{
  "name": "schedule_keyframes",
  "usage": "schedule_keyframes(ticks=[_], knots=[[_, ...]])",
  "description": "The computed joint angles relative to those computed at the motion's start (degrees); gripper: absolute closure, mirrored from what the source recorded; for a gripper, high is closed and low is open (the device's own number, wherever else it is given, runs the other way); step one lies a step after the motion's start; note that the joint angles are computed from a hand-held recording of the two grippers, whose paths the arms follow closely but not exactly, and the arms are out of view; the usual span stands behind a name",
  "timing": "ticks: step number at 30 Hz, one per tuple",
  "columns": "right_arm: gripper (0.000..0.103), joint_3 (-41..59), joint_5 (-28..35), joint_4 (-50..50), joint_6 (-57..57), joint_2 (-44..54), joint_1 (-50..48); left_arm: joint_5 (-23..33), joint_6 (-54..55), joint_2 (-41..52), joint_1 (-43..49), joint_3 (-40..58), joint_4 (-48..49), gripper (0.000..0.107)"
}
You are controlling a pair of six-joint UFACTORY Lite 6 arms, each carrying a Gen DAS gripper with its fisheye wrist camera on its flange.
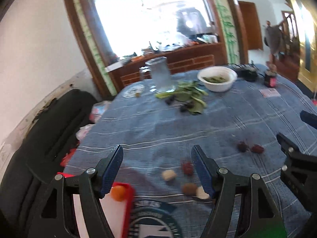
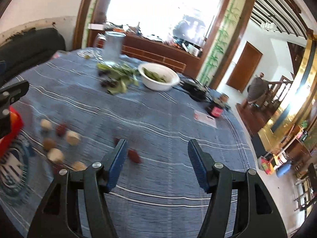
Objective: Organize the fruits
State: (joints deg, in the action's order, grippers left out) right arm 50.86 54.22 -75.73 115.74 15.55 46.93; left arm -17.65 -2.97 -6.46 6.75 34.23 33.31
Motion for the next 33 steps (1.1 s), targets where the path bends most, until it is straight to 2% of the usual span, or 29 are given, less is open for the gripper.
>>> schedule_keyframes(ticks=[5,11,33], knots=[[0.039,-5.3,-7.0,-2.9,3.6,-3.3,-5.2,0.7,8.7,1.7,-4.7,-0.9,-9.7,0.036],[0.039,-6.1,-8.7,-4.1,4.8,-3.3,-5.8,0.4,9.3,3.5,-5.4,-0.6,-10.2,0.036],[0.039,-5.2,-8.3,-3.9,4.6,-1.5,-6.5,-0.4,7.8,5.8,-4.8,-1.1,-8.4,0.036]])
